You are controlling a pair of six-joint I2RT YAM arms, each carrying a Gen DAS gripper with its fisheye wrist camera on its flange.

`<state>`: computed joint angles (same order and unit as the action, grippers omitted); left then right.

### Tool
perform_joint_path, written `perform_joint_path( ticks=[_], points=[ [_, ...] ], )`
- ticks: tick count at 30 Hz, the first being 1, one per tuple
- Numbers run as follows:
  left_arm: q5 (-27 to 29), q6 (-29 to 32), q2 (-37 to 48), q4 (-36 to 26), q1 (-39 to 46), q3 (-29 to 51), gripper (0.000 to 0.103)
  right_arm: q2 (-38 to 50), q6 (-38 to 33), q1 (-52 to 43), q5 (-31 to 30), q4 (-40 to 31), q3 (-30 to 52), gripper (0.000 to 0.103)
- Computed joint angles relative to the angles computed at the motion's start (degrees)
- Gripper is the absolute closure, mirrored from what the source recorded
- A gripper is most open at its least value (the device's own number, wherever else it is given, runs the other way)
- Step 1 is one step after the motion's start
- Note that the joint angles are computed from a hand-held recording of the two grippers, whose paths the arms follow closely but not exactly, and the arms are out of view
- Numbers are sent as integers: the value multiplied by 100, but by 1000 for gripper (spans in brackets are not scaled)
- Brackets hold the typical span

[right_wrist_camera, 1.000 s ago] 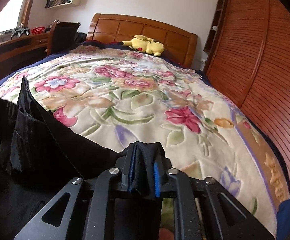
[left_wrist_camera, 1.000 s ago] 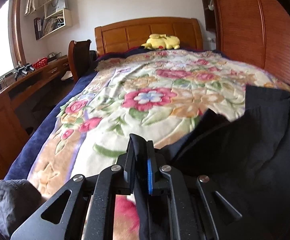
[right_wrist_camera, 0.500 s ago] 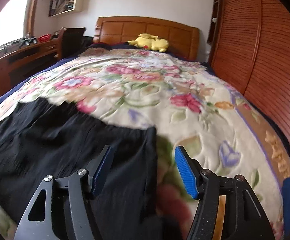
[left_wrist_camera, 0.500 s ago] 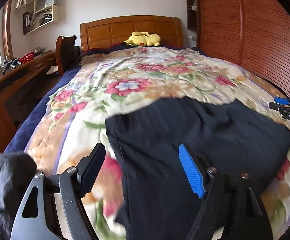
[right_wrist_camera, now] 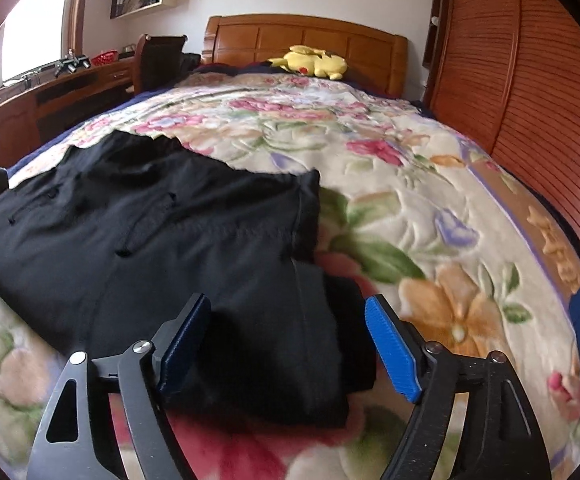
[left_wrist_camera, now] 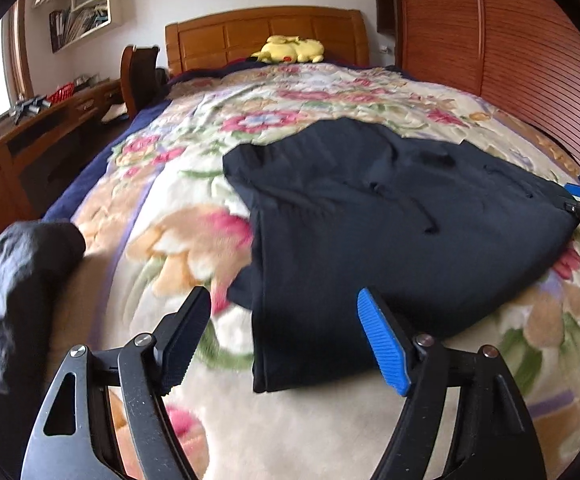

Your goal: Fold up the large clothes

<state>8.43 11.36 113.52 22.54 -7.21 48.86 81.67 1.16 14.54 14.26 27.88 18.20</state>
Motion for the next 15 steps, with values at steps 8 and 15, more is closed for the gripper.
perform_joint_path(
  ticks=[8,15],
  points=[
    [-53,88,362,-13,-47,155,26,759,84,-18,-76,515,111,20],
    [-63,81,559,-23,-63,235,26,970,73,-14,-98,474,233,20]
  ],
)
